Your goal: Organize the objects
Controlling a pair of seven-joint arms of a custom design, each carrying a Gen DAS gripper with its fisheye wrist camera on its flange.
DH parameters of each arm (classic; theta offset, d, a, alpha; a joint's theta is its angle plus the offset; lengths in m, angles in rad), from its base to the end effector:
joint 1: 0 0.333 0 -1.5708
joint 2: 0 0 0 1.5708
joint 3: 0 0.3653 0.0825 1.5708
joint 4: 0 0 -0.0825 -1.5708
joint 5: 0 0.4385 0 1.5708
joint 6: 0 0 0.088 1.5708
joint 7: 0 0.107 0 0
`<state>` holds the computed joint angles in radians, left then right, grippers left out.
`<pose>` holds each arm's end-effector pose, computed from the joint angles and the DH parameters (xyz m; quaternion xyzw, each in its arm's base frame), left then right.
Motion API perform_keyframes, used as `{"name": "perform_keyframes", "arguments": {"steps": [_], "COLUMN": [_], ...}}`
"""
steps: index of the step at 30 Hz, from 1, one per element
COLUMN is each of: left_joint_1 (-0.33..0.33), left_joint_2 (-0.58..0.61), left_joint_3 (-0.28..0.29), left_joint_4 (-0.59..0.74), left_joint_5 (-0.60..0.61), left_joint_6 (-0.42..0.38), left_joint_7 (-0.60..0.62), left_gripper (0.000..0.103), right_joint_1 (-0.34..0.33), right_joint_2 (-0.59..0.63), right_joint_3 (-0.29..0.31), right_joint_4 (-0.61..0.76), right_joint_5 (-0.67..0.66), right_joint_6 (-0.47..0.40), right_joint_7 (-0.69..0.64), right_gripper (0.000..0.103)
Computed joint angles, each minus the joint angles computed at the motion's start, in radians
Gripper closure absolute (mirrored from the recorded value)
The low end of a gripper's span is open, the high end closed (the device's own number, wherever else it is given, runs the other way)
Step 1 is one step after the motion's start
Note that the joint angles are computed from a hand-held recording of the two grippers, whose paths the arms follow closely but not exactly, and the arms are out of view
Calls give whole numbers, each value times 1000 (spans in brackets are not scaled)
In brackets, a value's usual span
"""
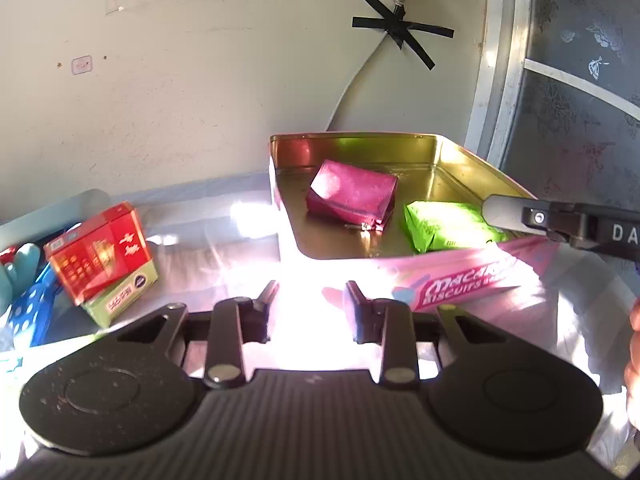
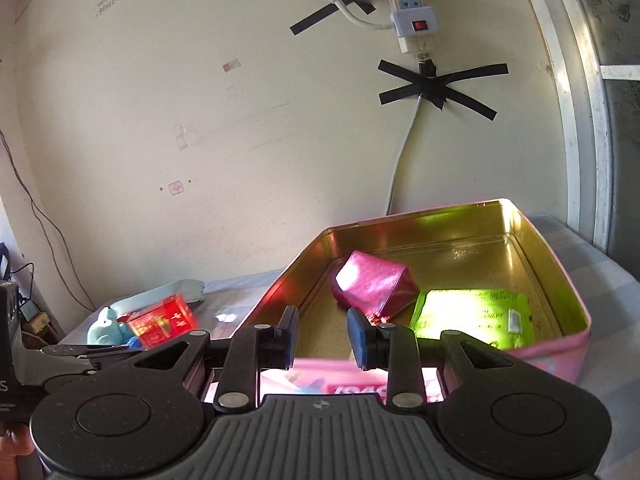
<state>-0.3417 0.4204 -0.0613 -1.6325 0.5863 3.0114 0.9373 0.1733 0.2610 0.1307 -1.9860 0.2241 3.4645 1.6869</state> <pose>0.7083 -0.3369 0.5038 -0.5254 0.7087 -0.3873 0.2678 0.6746 0.1753 0.4983 -0.5512 0.6102 -0.2717 0.5000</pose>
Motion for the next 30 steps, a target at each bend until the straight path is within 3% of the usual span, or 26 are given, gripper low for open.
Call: {"name": "perform_keyframes", "arguments": {"steps": [6,15,22,30], "left_joint_1": [-92,-91,-27,117], "left_joint_2": [-85,-165,-224,-303], "left_joint_3": [136,182,160,166], "left_joint_4": [-128,-225,-302,-380], "left_joint_5": [187,469,620,806], "left_joint_6": [15,-17,-21,72], "left_joint_7": [-207,-496,-658,-942], "left_gripper": [68,68,67,63], "right_joint_1": [126,149,151,104], "right_joint_2": [-38,-28,-1,77], "right_joint_3": [-57,-31,-2,75], "right_joint_4": [-90,-86,-44,68], "right_joint_5": [133,143,101,34], "right_joint_6": [39,-7,-44,-162], "right_joint_7": [-85,-111,-128,-164], "right_gripper": [80,80,80,80]}}
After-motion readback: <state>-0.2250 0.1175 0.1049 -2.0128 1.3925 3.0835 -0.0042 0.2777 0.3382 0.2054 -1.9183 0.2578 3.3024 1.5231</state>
